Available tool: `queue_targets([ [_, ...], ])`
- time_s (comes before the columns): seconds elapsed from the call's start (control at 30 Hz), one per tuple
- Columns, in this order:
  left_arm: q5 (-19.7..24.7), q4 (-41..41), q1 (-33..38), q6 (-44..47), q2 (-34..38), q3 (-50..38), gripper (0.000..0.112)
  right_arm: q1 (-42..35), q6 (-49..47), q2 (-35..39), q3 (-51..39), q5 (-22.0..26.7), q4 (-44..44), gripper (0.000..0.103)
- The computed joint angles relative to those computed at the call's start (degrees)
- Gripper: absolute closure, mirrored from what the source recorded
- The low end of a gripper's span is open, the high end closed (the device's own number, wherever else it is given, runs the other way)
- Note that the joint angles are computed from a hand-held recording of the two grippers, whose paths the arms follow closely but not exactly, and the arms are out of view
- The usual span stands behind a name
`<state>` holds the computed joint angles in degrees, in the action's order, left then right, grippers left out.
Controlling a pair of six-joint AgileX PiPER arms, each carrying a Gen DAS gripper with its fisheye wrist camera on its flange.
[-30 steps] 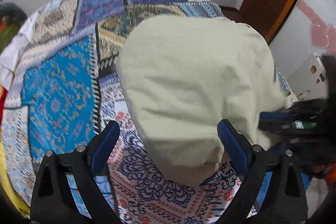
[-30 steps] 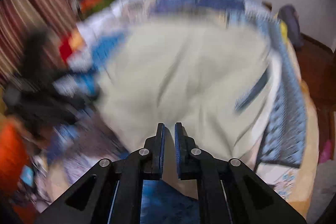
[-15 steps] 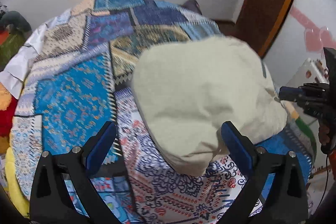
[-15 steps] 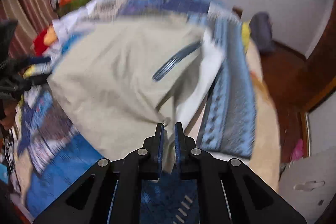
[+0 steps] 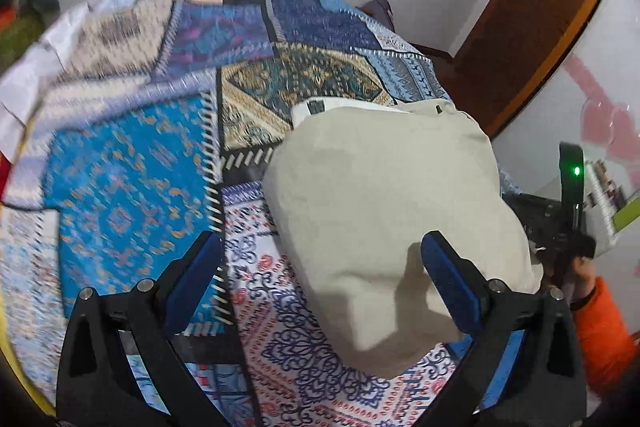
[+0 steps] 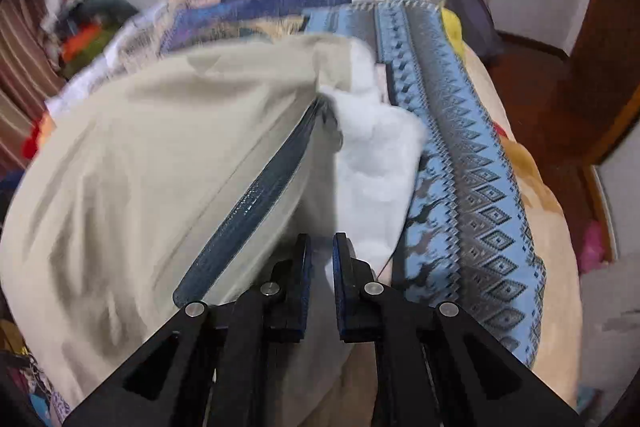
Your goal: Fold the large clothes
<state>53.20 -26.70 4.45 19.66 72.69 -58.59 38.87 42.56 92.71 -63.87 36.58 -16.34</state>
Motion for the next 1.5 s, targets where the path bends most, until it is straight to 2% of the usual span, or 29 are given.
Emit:
queue_targets([
  [0.13, 0.70, -3.27, 1.76, 2.32, 1.42, -0.32, 0.011, -0.46, -2.31, -0.99, 0.01, 2.08, -0.87, 0.097],
  [0.23, 0.31, -3.72, 1.44, 3.66, 1.00, -0.17, 0.011, -4.52, -9.90, -4.17, -0.12, 4.83, 8.86, 0.097],
  [0.37, -0.41, -2.27, -1.95, 3.51, 1.87, 0.03, 0.011, -7.07, -17.35, -10.65, 2.31, -0.84, 19.36, 0.097],
  [0.43, -1.92, 0.26, -4.87, 1.05, 2.48, 0.07, 0.011, -4.75, -17.66, -12.57, 1.43, -1.57, 19.06, 0.097],
  [0.6, -5.47, 4.80, -10.91, -4.75, 4.40, 0.59, 0.010, 1.19, -12.63, -6.88, -3.72, -0.11, 12.48, 0.097],
  [0.7, -5.33, 5.61, -11.80, -5.31, 5.20, 0.55, 0.009, 5.47, -1.03, 2.44, -7.26, 5.49, -2.12, 0.097],
  [0.77, -6.45, 7.36, -12.79, -6.76, 4.68, 1.18, 0.009, 7.67, 6.89, 2.69, -3.85, 3.03, -11.28, 0.097],
  [0.83, -7.36, 7.95, -13.26, -6.82, 4.22, 1.89, 0.009, 11.01, 14.65, 3.61, -2.64, 6.93, -22.31, 0.097],
  [0.87, -7.46, 7.86, -13.22, -6.75, 4.18, 2.02, 0.009, 12.25, 16.68, 4.27, -2.38, 9.13, -25.77, 0.088],
  [0.9, -7.42, 7.46, -12.98, -6.62, 4.15, 2.14, 0.009, 12.69, 18.18, 4.02, -1.25, 9.34, -27.79, 0.080],
  [0.97, -7.36, 7.17, -12.72, -6.97, 3.83, 2.24, 0.009, 10.98, 20.00, 3.42, 0.03, 9.25, -28.69, 0.037],
  [1.0, -7.31, 6.77, -12.24, -6.72, 3.25, 2.36, 0.009, 8.26, 18.23, 2.43, 0.61, 7.27, -25.73, 0.029],
  [1.03, -6.93, 6.54, -11.67, -6.73, 2.68, 2.27, 0.009, 4.55, 14.89, 1.12, 1.77, 3.61, -20.49, 0.016],
  [1.07, -6.27, 6.10, -10.68, -6.32, 1.97, 2.10, 0.009, 0.38, 11.74, -0.15, 3.95, -1.39, -14.76, 0.010],
  [1.1, -5.65, 4.42, -8.73, -4.38, 0.86, 2.16, 0.009, -2.74, 7.18, -1.51, 5.56, -4.53, -9.03, 0.009],
  [1.13, -5.48, 2.31, -6.71, -2.14, -0.11, 2.46, 0.009, -4.14, 3.24, -2.33, 6.05, -5.37, -5.57, 0.009],
  [1.23, -2.70, -4.48, 0.67, 4.84, -0.01, 1.71, 0.009, -4.81, -4.44, -4.54, 5.94, -3.43, 0.22, 0.009],
  [1.37, 6.65, -12.73, 7.35, 10.05, 9.75, -2.29, 0.009, -9.77, -21.80, -7.71, 8.36, -8.59, 23.13, 0.009],
  [1.5, 10.50, -22.05, 9.30, 15.14, 16.88, -1.50, 0.009, -14.35, -40.46, -5.78, 7.88, -7.60, 46.05, 0.008],
])
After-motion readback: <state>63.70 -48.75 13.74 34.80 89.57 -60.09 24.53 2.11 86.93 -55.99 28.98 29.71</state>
